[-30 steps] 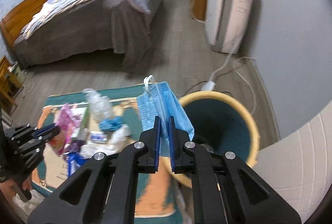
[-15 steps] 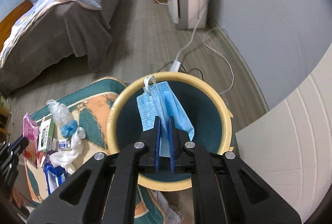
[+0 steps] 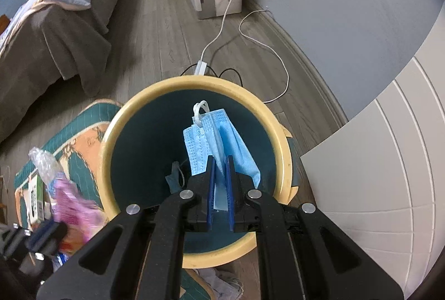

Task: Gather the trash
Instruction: 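Carry the mask over the bin and open the right tool, then move the left tool over the bin and release the pink wrapper, then grasp the white COLTALIN medicine box with the right tool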

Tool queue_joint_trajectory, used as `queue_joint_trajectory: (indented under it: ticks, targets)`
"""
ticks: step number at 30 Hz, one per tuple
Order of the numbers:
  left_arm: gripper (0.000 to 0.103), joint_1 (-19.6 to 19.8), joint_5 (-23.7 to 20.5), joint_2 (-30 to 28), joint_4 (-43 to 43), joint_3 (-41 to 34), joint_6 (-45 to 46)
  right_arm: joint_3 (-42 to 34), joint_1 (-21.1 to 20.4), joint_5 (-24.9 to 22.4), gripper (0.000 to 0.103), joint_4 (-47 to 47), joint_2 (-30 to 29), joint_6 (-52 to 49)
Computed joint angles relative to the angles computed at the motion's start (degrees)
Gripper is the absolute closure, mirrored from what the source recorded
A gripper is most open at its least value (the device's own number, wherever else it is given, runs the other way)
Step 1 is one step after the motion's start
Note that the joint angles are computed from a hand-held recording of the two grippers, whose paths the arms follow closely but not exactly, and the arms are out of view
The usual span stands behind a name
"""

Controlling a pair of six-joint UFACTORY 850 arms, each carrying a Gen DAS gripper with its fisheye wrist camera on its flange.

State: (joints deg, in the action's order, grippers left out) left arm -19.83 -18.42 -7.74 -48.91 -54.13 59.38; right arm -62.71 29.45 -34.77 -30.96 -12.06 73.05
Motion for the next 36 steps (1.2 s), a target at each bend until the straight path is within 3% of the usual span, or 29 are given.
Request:
queue_joint_trajectory:
  ticks: [5, 12, 13, 15, 16, 17, 19, 21, 24, 28, 36]
  targets:
    - [0.095, -1.26, 1.7, -2.21, -1.35, -2.2, 1.16, -0.33, 0.6, 0.36, 0.096, -3.78, 0.44, 3.68]
    - [0.092, -0.7, 4.04, -2.28, -15.82, -2.94, 13.62, 0.13, 0.94, 0.35, 0.092, -10.76, 1.72, 11.25]
    - [0.087, -0.62, 3.95, -2.39, -16.14, -3.11, 13.69, 0.15, 1.05, 0.24, 0.088, -11.32, 1.73, 12.06]
    - [0.062, -0.58, 4.77, -2.14, -16.21, -2.88, 13.24, 0.08, 1.08, -0.05, 0.066, -11.67, 1.75, 12.6]
    - [0.041, -0.48, 5.35, -1.69, -17.78, -2.42, 14.46, 0.05, 1.11, -0.12, 0.061, -11.7, 1.73, 12.7]
    - [0.03, -0.19, 5.66, -1.12, -21.69, -1.72, 18.05, -0.06, 1.22, -0.15, 0.056, -11.76, 1.62, 12.85]
    - [0.022, 0.41, 5.74, -0.54, -23.21, -1.27, 19.23, -0.24, 1.26, -0.08, 0.047, -11.65, 1.54, 12.84]
    - [0.01, 0.88, 6.11, 0.06, -20.72, -0.84, 16.2, -0.33, 1.31, 0.19, 0.025, -11.33, 1.58, 12.78]
    - [0.007, 1.72, 8.6, 1.62, -19.79, 0.42, 15.75, -0.8, 1.63, 1.29, 0.009, -11.51, 1.6, 12.86]
    - [0.007, 4.4, 8.63, 3.28, -15.32, 1.25, 11.89, -2.21, 2.69, 1.16, 0.006, -12.6, 1.08, 13.9]
    - [0.006, 13.41, 6.19, 9.14, -4.13, 3.88, 3.41, -9.1, 6.35, -2.81, 0.006, -10.47, -3.48, 10.34]
